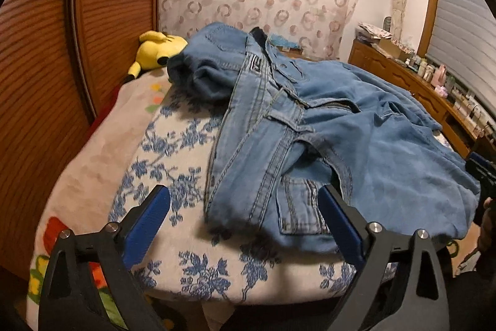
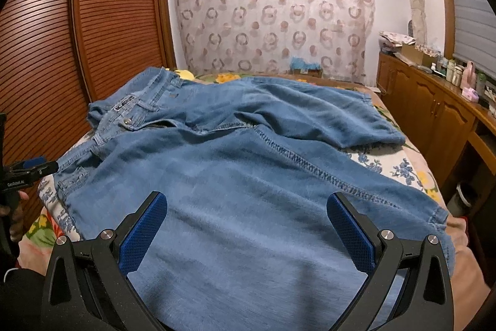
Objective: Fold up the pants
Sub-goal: 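Lower the left tool onto the jeans waistband and close its fingers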
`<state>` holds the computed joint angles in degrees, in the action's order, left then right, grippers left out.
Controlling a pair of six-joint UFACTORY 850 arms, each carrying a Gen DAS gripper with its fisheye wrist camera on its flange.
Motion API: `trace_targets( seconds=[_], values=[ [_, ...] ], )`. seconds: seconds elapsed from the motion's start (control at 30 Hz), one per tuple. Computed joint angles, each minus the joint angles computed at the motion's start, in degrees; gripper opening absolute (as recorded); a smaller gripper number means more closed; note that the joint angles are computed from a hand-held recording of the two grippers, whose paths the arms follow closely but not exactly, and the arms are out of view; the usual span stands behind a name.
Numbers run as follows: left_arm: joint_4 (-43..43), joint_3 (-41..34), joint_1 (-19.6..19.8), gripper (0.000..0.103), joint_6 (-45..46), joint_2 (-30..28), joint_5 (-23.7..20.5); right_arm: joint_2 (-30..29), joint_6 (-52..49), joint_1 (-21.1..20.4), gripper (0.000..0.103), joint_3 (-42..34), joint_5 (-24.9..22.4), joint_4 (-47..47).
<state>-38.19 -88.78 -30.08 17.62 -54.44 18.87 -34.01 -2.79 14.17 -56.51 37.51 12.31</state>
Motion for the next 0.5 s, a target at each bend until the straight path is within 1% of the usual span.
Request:
trace_targets(
  seconds=[0.03,0.07,0.1,0.17,0.3,0.43,0.5],
  values=[
    [2.6,0.3,0.2,0.08,-2.8,-0.1,-0.4,-0.2,0.0,0.1,0.103,-0.3,-0.2,0.0],
    [2.9,0.3,0.3,0.07,-3.1,-0.1,-0.9,-0.1,0.2,0.1,0.103,-0.3,-0.5,-0.2],
    [2.3,0.2,0.4,0.068,-2.6,-0.3,-1.7,0.1,0.3,0.1,0.103,-0.3,-0.7,-0.5],
    [5.0,0.7,0.7,0.059,-6.0,-0.3,-2.1,0.0,0.1,0.1,0.103,-0.5,-0.9,-0.6],
    [10.2,1.2,1.0,0.052,-12.4,-0.4,-2.4,0.0,0.7,-0.4,0.103,-0.7,-1.0,-2.3],
    [11.4,0.5,1.2,0.051,-14.6,-1.2,-3.0,-0.4,0.8,-1.0,0.103,-1.0,-1.0,-3.6],
    [12.2,0.6,1.2,0.051,-15.7,-1.3,-2.3,-0.3,0.8,-1.1,0.103,-0.9,-1.1,-3.9]
  ],
)
